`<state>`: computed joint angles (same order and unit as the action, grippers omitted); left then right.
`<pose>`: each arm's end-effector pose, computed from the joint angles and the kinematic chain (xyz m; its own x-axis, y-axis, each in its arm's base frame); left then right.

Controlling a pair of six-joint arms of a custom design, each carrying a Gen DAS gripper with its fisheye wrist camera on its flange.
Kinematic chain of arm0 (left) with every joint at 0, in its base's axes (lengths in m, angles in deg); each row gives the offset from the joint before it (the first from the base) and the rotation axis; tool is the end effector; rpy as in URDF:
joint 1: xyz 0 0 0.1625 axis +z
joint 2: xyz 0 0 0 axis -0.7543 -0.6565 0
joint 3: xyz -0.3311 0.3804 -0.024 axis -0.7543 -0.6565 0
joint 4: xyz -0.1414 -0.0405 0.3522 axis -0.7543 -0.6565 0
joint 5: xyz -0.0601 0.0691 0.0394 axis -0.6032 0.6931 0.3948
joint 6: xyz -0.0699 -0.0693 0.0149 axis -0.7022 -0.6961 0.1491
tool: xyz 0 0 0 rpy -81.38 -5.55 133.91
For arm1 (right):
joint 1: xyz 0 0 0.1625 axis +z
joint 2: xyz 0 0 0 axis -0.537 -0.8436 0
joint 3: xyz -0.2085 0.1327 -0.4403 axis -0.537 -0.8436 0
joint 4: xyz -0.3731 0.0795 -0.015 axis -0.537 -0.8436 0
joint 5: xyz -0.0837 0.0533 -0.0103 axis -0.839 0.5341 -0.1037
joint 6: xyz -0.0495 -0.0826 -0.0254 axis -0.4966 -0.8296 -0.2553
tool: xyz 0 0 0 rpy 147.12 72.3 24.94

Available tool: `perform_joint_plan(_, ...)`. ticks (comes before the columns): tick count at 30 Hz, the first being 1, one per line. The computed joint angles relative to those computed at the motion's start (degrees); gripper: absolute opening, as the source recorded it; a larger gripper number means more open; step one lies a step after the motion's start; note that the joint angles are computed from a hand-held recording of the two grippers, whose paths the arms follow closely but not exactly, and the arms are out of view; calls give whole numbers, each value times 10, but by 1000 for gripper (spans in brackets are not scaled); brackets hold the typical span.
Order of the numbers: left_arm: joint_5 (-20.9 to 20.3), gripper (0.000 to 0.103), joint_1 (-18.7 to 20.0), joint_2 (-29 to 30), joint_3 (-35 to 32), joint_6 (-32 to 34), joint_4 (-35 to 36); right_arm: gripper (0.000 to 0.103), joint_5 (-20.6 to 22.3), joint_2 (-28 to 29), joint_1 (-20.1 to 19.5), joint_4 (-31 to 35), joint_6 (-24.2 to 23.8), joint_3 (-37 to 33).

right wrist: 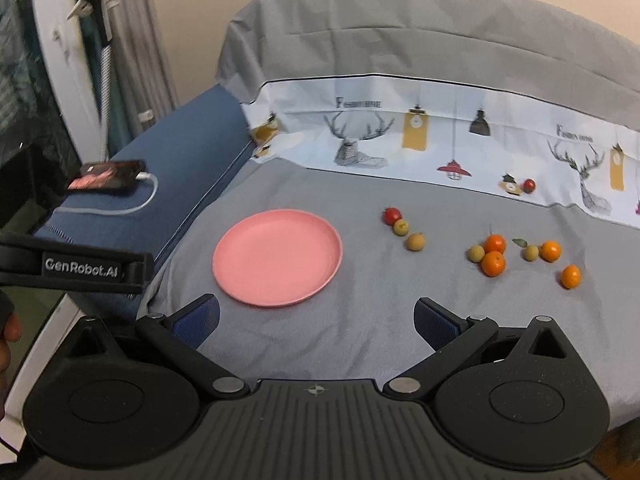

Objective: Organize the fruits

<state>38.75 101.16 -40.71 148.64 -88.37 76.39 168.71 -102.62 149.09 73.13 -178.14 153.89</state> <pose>-0.2367 -0.6309 0.2030 -0.4853 0.5186 -0.7040 0.7876 0.6089 -0.0944 0.2885 -0.4778 0.1071 -0.7253 0.4679 0.5050 -0.2211 0.5363 -0.8145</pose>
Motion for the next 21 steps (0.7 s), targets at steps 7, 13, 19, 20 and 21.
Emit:
perform_joint_plan(7,15,103,-14,42,-40,-4,34,102,-14,-47,-23,-75,5,64)
perform_joint_plan(13,46,103,-27,97,-90,-28,75,102,19,-99,-56,-186,-16,135)
perform_joint_plan(19,78,103,-37,191,-202,-68,137,102,45,-142,-126,-213,-4,177)
perform_joint_plan(20,82,103,-38,209,-225,-74,145,102,44,-146,-139,-219,-6,183)
perform_joint_plan(21,86,103,-38,226,-247,-78,151,102,45,-149,-152,-221,-5,185)
